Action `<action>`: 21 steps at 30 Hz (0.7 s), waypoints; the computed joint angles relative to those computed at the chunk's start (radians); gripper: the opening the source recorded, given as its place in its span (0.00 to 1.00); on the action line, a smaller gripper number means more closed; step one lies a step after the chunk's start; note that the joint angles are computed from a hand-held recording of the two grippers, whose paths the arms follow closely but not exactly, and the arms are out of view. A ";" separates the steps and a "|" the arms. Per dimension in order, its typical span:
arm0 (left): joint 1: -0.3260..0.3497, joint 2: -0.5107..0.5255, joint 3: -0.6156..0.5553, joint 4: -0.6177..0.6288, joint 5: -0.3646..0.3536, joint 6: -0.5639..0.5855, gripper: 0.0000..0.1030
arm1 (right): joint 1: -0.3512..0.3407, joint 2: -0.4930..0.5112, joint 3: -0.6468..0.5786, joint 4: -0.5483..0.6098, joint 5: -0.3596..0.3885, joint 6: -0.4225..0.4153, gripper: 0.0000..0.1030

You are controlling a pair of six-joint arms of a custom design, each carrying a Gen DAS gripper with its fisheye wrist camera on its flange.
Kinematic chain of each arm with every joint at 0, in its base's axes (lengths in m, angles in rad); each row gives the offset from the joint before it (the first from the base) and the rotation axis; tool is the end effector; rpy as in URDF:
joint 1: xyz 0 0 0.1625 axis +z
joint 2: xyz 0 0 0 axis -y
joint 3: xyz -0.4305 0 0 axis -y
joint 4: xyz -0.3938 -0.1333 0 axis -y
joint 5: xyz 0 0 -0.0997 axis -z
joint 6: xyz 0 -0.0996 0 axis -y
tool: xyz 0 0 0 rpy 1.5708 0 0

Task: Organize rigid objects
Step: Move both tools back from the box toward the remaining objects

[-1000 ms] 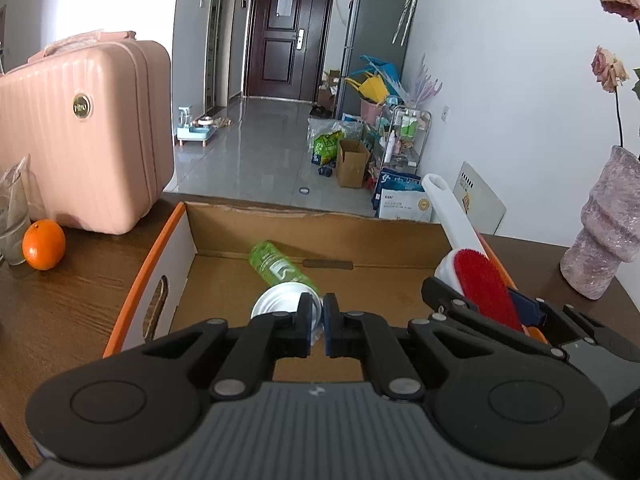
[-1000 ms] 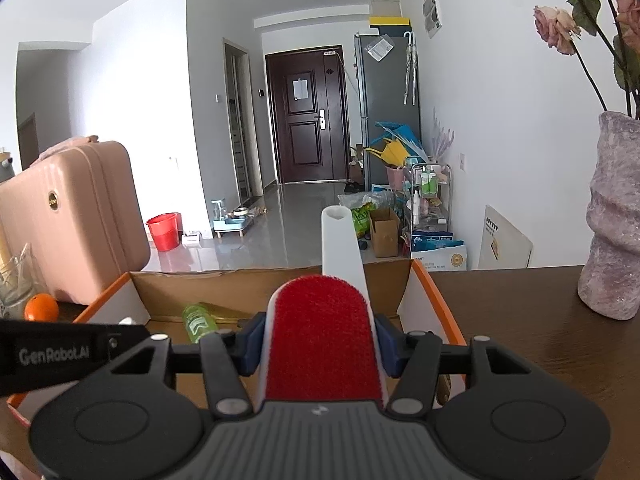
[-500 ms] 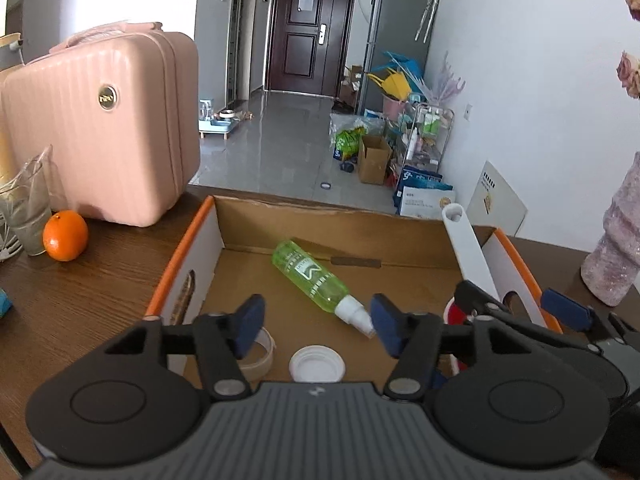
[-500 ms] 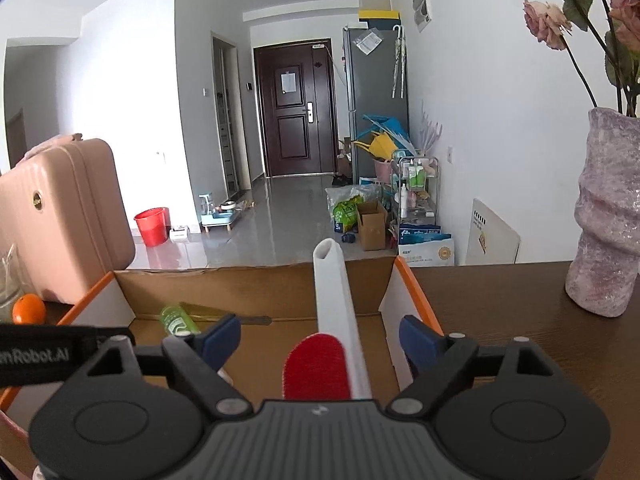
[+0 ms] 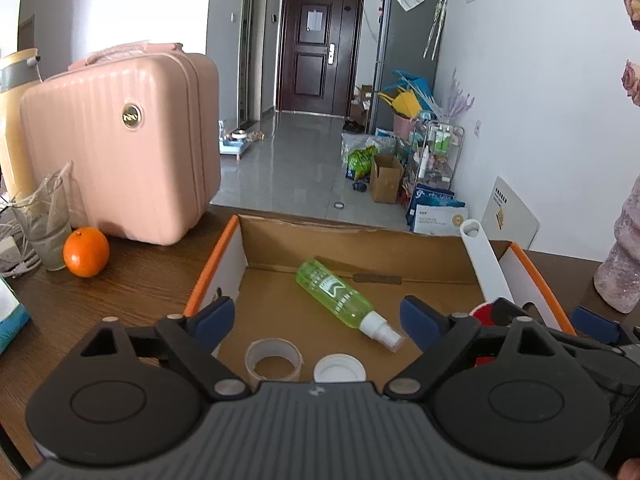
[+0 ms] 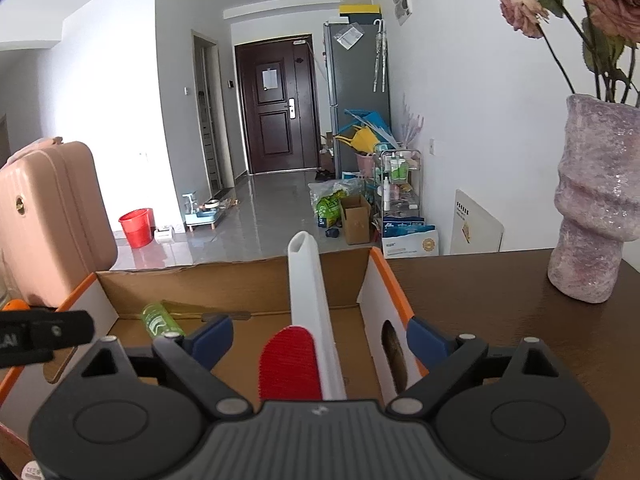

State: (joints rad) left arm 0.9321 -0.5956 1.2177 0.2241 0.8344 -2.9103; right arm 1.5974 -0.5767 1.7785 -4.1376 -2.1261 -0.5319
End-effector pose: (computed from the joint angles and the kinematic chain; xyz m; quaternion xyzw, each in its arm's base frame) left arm -0.2272 -0.6417 0.0532 0.2520 0.8449 -0.3919 0.2627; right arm 0.0969 -0.6038 0.1102 0.0395 -0.7650 0.5342 0.3576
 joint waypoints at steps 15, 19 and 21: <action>-0.006 -0.162 0.227 -0.192 0.090 0.099 1.00 | 0.014 -0.020 0.109 -0.128 0.026 -0.036 0.99; -0.015 -0.221 0.312 -0.242 0.118 0.118 1.00 | 0.025 -0.016 0.155 -0.185 0.036 -0.054 1.00; -0.021 -0.248 0.353 -0.264 0.124 0.126 1.00 | 0.034 -0.011 0.176 -0.216 0.034 -0.063 1.00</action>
